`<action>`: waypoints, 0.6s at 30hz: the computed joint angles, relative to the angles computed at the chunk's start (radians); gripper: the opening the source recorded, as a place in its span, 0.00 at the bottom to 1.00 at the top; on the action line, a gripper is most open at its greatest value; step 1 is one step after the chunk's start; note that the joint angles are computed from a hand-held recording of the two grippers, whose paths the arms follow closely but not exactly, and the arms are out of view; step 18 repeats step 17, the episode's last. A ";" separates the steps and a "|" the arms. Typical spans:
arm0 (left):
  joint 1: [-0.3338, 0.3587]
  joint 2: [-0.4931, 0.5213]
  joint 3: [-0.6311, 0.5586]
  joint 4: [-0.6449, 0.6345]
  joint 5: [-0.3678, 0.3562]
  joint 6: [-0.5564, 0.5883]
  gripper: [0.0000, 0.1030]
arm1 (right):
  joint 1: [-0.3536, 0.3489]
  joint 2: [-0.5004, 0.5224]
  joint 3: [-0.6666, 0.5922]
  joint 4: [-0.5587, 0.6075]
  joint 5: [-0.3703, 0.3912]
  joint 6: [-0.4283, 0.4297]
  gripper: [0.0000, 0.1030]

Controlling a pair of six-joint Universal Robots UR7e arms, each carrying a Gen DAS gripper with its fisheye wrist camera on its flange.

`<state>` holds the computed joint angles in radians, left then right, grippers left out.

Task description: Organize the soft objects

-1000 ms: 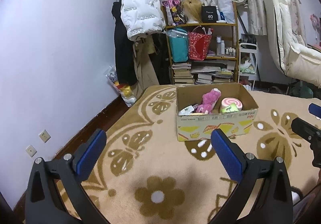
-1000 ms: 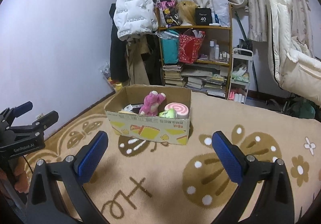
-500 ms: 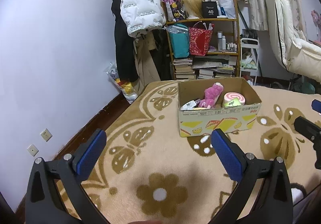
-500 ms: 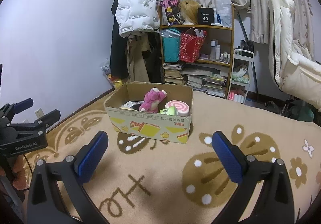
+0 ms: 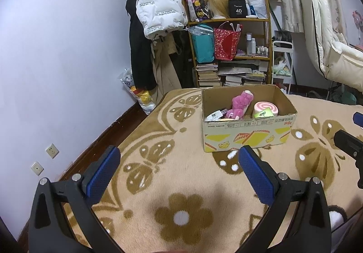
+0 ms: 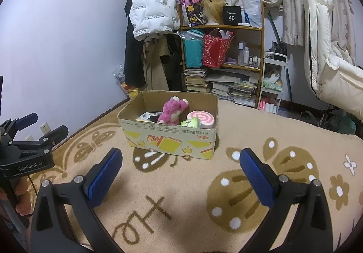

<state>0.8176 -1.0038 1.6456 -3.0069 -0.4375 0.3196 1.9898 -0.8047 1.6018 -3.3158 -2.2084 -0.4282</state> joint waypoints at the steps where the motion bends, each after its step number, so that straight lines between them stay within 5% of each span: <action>1: 0.000 0.001 0.000 -0.001 0.000 0.001 1.00 | 0.000 0.000 -0.001 0.001 -0.001 0.000 1.00; 18: -0.002 0.003 0.004 -0.012 -0.005 0.008 1.00 | -0.002 -0.002 0.002 0.000 -0.001 0.000 1.00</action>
